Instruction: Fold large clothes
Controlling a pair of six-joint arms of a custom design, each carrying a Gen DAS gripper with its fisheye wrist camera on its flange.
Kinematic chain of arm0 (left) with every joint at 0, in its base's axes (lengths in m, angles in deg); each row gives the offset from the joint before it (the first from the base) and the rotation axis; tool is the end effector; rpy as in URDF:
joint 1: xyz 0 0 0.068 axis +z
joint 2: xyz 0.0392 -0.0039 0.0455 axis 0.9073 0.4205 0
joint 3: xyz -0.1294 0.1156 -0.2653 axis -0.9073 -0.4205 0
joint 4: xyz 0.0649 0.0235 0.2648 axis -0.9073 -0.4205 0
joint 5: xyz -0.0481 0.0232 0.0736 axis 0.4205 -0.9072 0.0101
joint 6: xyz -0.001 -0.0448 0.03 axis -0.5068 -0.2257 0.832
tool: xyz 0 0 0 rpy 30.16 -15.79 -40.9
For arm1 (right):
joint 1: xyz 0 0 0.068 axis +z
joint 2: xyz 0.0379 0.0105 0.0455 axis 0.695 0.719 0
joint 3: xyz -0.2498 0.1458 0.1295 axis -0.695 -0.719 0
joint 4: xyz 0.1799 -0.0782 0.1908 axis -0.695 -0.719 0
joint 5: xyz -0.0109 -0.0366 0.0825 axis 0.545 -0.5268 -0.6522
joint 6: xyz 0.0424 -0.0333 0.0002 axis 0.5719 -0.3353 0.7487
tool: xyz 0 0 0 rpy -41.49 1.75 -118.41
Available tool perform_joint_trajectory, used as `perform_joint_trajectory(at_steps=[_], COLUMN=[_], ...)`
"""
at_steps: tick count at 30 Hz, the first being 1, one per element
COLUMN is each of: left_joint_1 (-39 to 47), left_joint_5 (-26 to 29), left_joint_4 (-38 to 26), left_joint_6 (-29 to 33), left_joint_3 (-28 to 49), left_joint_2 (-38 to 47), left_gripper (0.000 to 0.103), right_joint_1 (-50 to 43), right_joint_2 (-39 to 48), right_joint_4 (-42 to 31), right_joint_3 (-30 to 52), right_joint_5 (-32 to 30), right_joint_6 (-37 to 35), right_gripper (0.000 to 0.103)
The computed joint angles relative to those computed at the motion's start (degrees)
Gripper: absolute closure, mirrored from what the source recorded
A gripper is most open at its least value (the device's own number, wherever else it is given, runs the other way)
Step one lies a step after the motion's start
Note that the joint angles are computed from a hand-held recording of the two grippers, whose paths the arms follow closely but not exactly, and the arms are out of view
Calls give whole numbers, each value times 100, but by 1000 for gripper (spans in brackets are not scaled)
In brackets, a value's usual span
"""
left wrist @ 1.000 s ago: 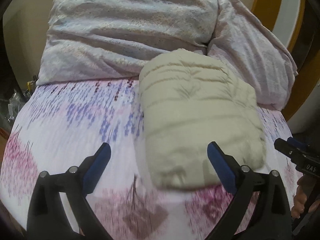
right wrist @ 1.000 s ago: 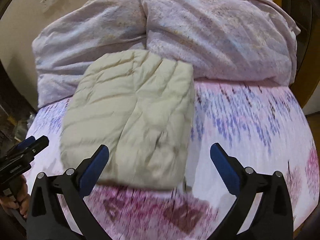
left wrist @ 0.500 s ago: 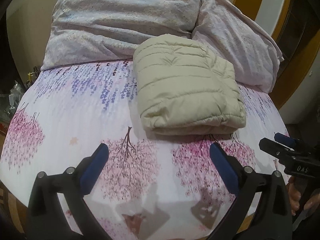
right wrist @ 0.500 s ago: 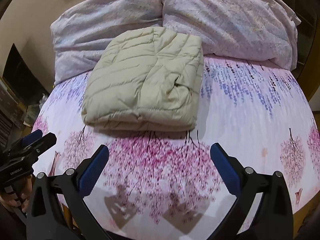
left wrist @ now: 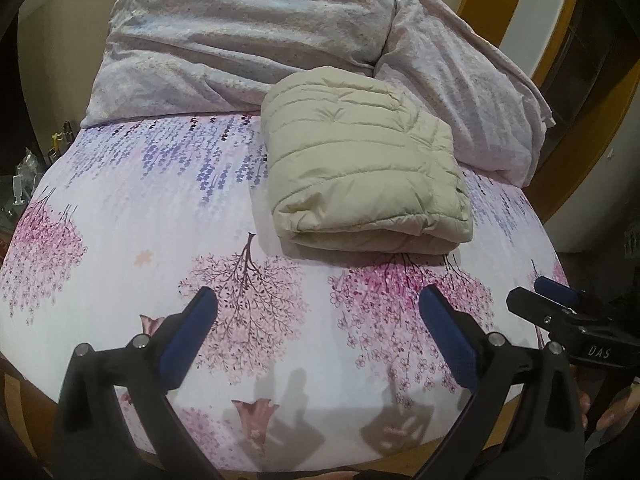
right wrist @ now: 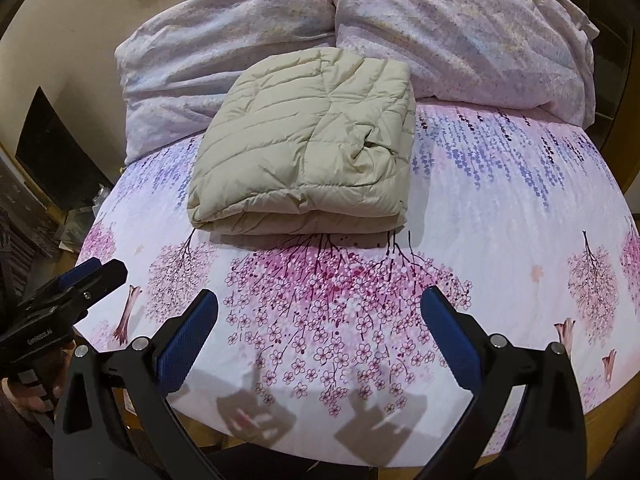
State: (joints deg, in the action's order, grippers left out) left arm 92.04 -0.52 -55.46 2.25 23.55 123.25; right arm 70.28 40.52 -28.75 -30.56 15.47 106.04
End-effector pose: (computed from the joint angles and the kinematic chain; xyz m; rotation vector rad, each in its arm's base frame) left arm 0.1783 0.0686 0.2479 0.2441 2.4522 -0.3754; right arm 0.1812 0.0849 0.1981 0.1087 2.4643 0.2863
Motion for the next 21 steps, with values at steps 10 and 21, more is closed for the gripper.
perform_joint_trajectory(at_steps=[10, 21], left_joint_1=[-30, -40], left_joint_5=[91, 103], left_joint_4=[-141, -175], left_joint_6=[111, 137], left_joint_3=[-77, -67], left_joint_2=[-155, -160], left_gripper=[3, 3], right_joint_1=[186, 164], right_joint_2=[-166, -158], right_joint_4=[-33, 78], right_joint_3=[-90, -131], right_joint_5=[132, 108], right_joint_6=[220, 273], right_gripper=[1, 1])
